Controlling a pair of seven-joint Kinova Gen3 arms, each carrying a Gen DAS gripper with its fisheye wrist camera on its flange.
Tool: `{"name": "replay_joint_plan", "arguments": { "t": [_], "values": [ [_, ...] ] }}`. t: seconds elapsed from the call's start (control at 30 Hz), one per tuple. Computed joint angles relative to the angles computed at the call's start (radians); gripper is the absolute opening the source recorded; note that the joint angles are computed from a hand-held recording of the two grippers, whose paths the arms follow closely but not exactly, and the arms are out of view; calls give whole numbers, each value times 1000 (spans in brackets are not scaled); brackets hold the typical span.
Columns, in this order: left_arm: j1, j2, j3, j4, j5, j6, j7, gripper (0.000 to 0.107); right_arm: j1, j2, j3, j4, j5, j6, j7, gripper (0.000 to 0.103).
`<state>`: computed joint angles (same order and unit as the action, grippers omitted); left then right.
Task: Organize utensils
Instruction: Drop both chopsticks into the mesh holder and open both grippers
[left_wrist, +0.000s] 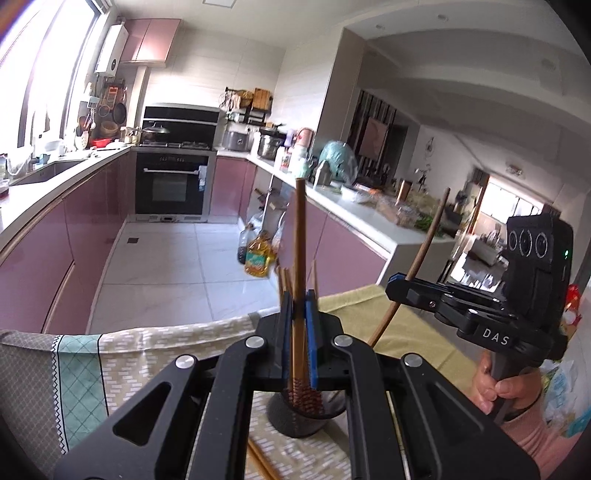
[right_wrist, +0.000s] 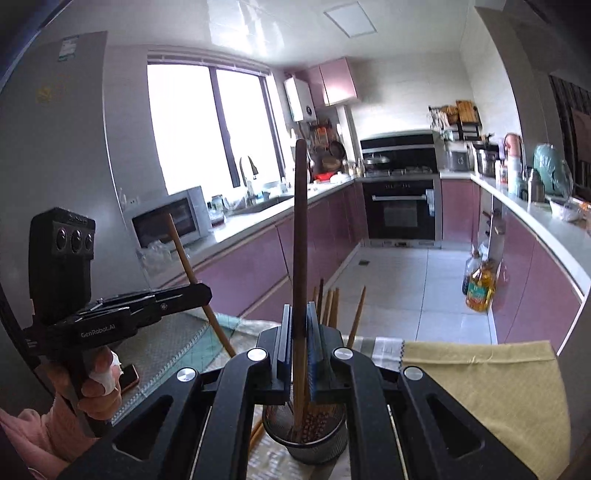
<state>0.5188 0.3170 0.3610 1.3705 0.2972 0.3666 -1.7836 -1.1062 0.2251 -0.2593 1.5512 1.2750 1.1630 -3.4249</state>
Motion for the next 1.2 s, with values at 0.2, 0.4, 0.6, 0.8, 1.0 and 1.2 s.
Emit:
{"name": "replay_joint_plan", "arguments": {
  "t": [0.2, 0.4, 0.6, 0.8, 1.0, 1.2],
  "values": [
    [75, 54, -66, -84, -107, 123, 58, 7, 60, 14, 16, -1, -111, -112, 43, 6],
    [98, 115, -85, -180, -155, 247, 59, 7, 90, 35, 45, -22, -217, -175, 110, 6],
    [136, 193, -119, -296, -185, 345, 81, 8, 83, 43, 72, -21, -235, -186, 95, 7],
    [167, 235, -149, -347, -212, 349, 133, 11, 81, 38, 82, -1, -214, -179, 46, 8],
    [150, 215, -139, -286, -208, 269, 148, 24, 61, 32, 67, 17, -173, -148, -3, 18],
    [133, 125, -150, -111, -220, 124, 180, 29, 8, 27, 33, 36, -95, -106, -33, 30]
  ]
}}
